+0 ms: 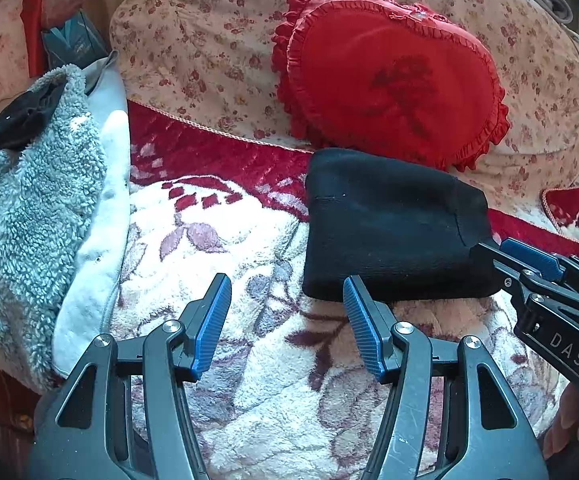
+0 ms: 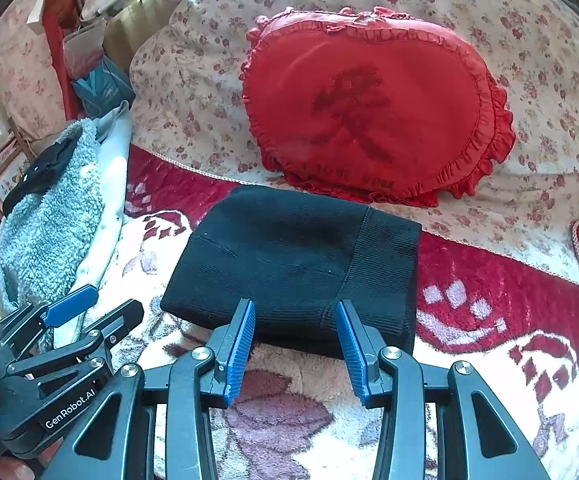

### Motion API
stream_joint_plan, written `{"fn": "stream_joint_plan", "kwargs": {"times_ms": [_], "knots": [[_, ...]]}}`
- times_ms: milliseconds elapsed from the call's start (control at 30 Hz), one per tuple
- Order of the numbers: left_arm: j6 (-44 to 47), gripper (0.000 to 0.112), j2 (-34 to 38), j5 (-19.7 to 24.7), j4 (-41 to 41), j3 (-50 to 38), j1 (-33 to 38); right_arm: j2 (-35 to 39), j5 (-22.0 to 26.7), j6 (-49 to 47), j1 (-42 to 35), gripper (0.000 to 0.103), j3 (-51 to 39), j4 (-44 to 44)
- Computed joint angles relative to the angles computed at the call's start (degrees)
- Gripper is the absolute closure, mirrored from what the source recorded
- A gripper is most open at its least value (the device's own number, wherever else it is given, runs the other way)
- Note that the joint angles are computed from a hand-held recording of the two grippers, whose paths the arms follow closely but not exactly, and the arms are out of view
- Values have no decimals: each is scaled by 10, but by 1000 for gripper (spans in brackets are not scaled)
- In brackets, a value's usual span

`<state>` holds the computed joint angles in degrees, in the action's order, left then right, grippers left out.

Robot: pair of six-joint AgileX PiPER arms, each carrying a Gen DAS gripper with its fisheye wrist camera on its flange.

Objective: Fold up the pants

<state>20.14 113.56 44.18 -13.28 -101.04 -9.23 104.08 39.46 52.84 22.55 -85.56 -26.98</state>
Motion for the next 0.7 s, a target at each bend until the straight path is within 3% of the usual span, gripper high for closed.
{"fn": "stream_joint_plan", "kwargs": {"times_ms": [700], "knots": [[-7,54,-1,-20,-4,11,0,-6,-10,0,-11,62,19,5]]}}
